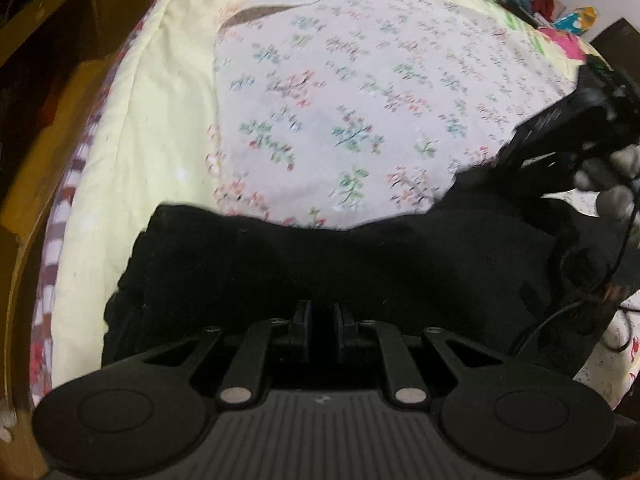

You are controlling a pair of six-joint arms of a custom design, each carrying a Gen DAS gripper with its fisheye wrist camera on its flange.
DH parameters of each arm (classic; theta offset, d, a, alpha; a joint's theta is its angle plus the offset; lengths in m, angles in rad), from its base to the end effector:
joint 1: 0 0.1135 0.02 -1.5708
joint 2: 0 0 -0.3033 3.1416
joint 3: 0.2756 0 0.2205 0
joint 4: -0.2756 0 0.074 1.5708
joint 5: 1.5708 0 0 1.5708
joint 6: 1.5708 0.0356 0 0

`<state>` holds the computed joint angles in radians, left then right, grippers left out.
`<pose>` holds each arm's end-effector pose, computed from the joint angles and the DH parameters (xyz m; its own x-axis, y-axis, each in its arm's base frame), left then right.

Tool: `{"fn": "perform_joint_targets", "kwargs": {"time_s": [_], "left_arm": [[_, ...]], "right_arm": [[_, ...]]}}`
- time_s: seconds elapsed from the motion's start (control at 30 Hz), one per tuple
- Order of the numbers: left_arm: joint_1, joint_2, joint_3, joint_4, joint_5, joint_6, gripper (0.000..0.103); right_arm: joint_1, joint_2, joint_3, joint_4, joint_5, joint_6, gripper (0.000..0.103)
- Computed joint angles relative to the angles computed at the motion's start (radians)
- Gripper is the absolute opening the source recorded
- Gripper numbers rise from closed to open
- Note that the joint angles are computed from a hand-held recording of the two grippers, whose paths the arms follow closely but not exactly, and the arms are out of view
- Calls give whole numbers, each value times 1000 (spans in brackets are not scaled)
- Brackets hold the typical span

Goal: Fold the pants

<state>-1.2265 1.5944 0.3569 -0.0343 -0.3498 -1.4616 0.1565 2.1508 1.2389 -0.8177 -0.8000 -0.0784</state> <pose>0.0739 -0.1700 0.1332 -0.8803 -0.3116 -0.3577 -0.2280 0.9391 -0.2571 0.3397 0.0795 0.1386 -0.9726 -0.2087 0.1022 -0.0729 0.6917 0.7185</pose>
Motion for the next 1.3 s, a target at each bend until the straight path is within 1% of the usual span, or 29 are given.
{"fn": "perform_joint_targets", "kwargs": {"time_s": [0.07,0.13,0.17,0.2,0.23,0.27,0.3,0.33,0.37,0.43,0.5,0.53,0.57,0.63,0.67,0.7,0.73,0.77,0.8,0.83,0.93,0.97,1.03,1.07,1.13,1.2,1.23,1.27,1.3], "left_arm": [[0,29,-7,25,10,1,23],[-12,60,4,23,8,14,23],[-11,66,12,17,8,18,23],[-6,63,19,4,10,22,23],[0,56,30,-17,8,28,23],[-10,46,48,-49,-9,27,23],[-18,46,61,-69,-19,30,23],[-17,53,74,-85,-23,42,23],[-20,62,84,-97,-27,45,23],[-34,68,74,-88,-27,29,23],[-60,69,58,-79,-37,-8,23],[-74,73,51,-72,-42,-27,23],[-90,76,44,-65,-48,-52,24],[-106,84,40,-59,-57,-72,24],[-116,85,39,-62,-62,-81,24],[-120,85,36,-60,-65,-85,24],[-120,86,31,-53,-66,-84,24],[-114,86,28,-46,-65,-76,24],[-107,86,24,-41,-66,-66,24],[-101,81,27,-51,-73,-54,24],[-88,41,55,-124,-147,-13,24],[-76,26,65,-150,-172,-5,27],[-48,7,63,-173,-178,-21,30],[-40,6,60,-190,-176,-50,30],[-49,6,77,-262,-182,-125,30],[-71,8,115,-359,-218,-205,30],[-71,11,132,-390,-237,-220,32],[-66,24,136,-392,-244,-220,33],[-40,45,127,-357,-230,-194,33]], "right_arm": [[-15,-22,-39,108,-15,85,0],[-26,-47,-65,222,-32,169,0],[-31,-64,-66,266,-28,200,0],[-28,-77,-64,292,-8,205,0],[-17,-107,-52,280,24,159,0],[-4,-128,-37,241,32,89,0],[17,-125,17,100,6,-50,0],[39,-125,39,10,25,-133,0],[72,-157,14,0,97,-179,0],[109,-192,-34,26,196,-218,0],[102,-164,-28,1,195,-216,1],[104,-125,6,-48,194,-220,6],[108,-95,24,-78,198,-235,8],[129,-50,57,-106,195,-228,14],[141,-21,101,-151,181,-235,16],[149,1,135,-201,156,-262,20],[162,-5,129,-181,158,-262,19],[176,-13,120,-157,183,-256,14],[190,7,125,-154,219,-253,0],[192,30,133,-160,231,-246,0],[150,62,149,-191,167,-219,0],[120,68,143,-197,123,-193,0],[51,63,96,-173,25,-116,0],[19,51,57,-136,-33,-65,0],[-35,14,-36,-28,-130,55,0],[-78,-25,-134,103,-212,161,0],[-93,-39,-173,160,-240,202,0],[-113,-41,-181,167,-260,207,0],[-126,-46,-195,183,-272,210,0]]}}
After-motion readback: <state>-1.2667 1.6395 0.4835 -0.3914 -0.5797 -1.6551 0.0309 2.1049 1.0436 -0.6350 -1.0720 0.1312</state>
